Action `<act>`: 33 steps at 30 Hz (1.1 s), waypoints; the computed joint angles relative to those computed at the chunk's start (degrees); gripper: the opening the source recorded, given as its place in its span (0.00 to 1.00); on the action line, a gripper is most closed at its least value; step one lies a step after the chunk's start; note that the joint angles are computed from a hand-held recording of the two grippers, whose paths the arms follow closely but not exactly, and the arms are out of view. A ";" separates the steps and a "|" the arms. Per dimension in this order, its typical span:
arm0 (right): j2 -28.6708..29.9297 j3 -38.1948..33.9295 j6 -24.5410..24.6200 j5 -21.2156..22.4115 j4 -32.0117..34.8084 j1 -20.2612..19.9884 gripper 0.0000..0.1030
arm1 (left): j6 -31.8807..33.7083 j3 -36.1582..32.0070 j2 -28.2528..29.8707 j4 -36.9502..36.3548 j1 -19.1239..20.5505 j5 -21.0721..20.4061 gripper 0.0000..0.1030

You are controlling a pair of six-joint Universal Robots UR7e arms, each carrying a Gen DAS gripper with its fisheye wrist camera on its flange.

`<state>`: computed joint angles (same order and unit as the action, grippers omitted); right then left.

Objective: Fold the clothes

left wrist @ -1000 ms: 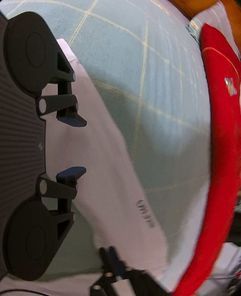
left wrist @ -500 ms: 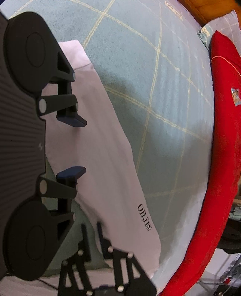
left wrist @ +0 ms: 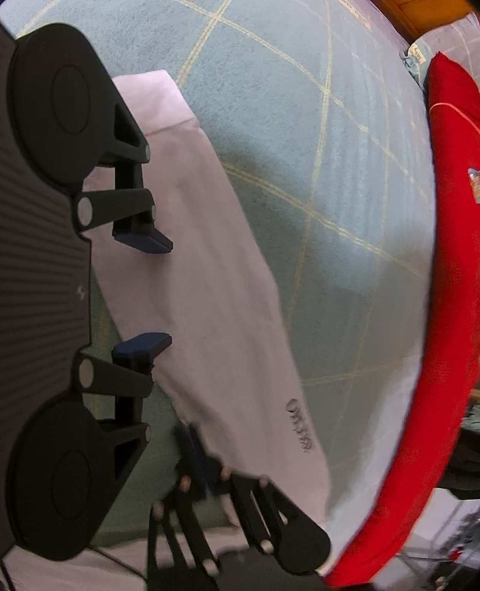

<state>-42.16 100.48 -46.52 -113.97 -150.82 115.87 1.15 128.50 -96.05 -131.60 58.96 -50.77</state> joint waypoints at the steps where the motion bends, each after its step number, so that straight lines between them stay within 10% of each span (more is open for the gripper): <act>1: -0.56 -1.42 3.37 2.70 4.79 -0.44 0.08 | -0.30 -0.06 0.07 1.51 -0.12 1.57 0.48; 10: -3.91 1.28 15.81 0.87 0.43 -0.92 0.27 | 2.63 -0.53 1.58 -3.66 -0.27 -0.27 0.48; 14: -4.29 3.60 23.25 -3.49 -0.91 -1.88 0.29 | 1.22 0.94 3.12 -2.36 -0.98 6.78 0.51; 17: -5.38 4.41 24.48 0.84 2.14 -2.13 0.56 | -3.90 0.78 1.43 2.27 -1.23 10.94 0.55; 19: -6.02 4.93 25.13 3.75 3.99 -2.32 0.55 | -5.91 -0.04 0.12 4.51 -1.39 10.00 0.47; 33: -13.28 11.90 31.98 -6.58 0.57 -1.05 0.55 | 35.79 5.04 7.28 -11.92 -6.30 -4.84 0.25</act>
